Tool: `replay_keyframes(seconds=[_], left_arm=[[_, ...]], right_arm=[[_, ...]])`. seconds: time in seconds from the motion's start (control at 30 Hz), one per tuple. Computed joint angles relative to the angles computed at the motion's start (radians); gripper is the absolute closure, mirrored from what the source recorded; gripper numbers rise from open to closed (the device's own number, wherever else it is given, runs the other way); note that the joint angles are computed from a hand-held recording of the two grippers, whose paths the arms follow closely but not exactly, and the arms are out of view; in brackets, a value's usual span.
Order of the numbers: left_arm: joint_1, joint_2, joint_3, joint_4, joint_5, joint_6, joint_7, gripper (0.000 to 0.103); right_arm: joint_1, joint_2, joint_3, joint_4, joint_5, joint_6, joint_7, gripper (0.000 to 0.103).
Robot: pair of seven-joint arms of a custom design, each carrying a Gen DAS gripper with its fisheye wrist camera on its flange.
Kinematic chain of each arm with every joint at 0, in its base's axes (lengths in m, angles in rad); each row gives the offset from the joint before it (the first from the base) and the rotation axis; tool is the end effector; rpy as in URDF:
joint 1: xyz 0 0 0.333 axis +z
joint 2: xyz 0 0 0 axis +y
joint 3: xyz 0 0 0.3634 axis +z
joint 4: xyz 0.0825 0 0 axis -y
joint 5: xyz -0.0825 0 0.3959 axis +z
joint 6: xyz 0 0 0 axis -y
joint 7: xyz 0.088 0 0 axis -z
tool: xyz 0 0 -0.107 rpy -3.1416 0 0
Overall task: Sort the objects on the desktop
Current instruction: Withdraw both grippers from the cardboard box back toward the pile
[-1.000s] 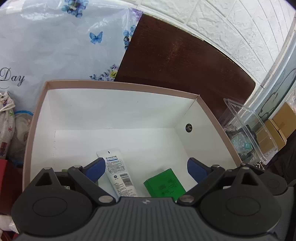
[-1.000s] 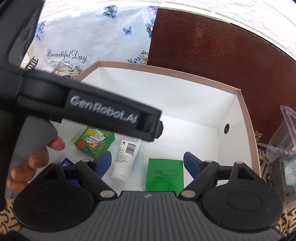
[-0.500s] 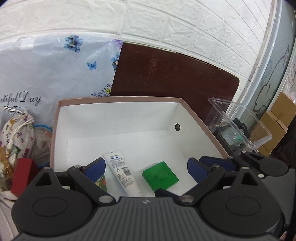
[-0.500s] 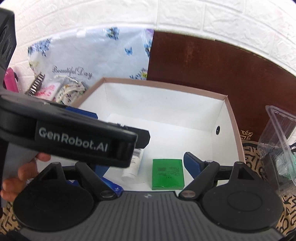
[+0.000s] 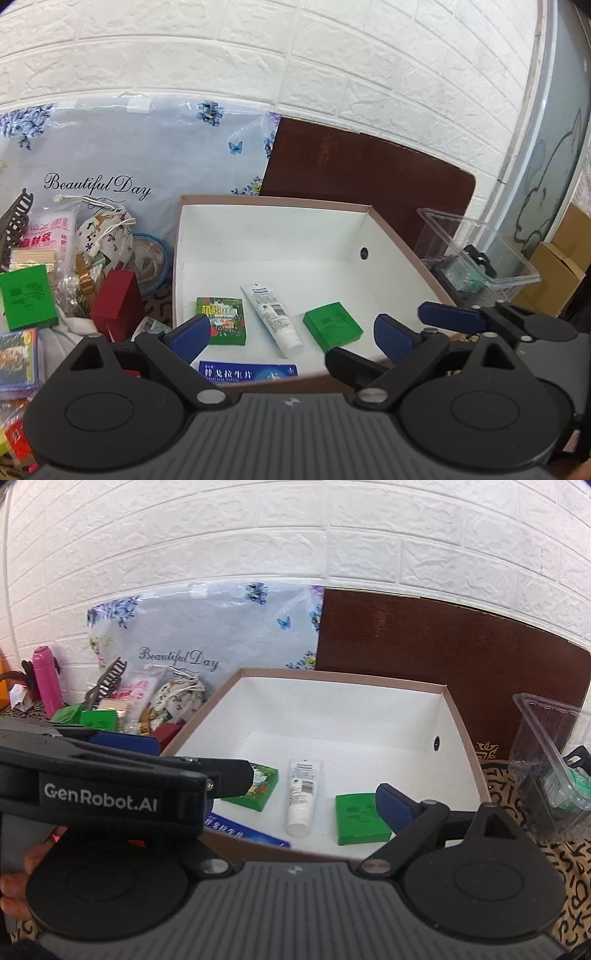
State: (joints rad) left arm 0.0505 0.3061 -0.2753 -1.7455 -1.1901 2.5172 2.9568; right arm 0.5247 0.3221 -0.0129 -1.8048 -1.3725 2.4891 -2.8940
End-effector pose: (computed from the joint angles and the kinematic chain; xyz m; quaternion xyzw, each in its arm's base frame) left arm 0.6885 -0.1270 0.4901 -0.3613 0.7917 -0.4850 0.0863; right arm 0.5998 0.3435 0.4404 -0.5229 0.6971 -0.3857 0.3032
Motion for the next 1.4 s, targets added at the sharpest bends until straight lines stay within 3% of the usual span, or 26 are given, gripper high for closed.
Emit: replay_keyframes(seconds=[0.17, 0.43, 0.7, 1.0, 1.23, 1.4], left_arm=[[0.022, -0.058, 0.012, -0.079, -0.101, 0.002, 0.101, 0.005], [0.023, -0.134, 0.077, -0.209, -0.266, 0.009, 0.243, 0.005], [0.045, -0.164, 0.146, -0.300, -0.374, -0.014, 0.361, 0.005], [0.093, -0.113, 0.174, -0.284, -0.330, -0.023, 0.313, 0.005], [0.132, -0.035, 0.164, -0.208, -0.323, 0.038, 0.214, 0.005], [0.165, 0.009, 0.145, -0.164, -0.312, 0.027, 0.206, 0.006]], right_arm=[[0.036, -0.001, 0.014, -0.002, -0.060, -0.027, 0.071, 0.010], [0.086, 0.029, 0.039, 0.012, -0.126, -0.059, 0.147, 0.010], [0.139, 0.110, 0.042, 0.072, -0.160, -0.036, 0.178, 0.010], [0.197, 0.236, 0.002, 0.206, -0.119, 0.049, 0.140, 0.010], [0.227, 0.295, -0.046, 0.277, -0.034, 0.094, 0.052, 0.010], [0.243, 0.331, -0.083, 0.314, 0.022, 0.125, 0.021, 0.010]])
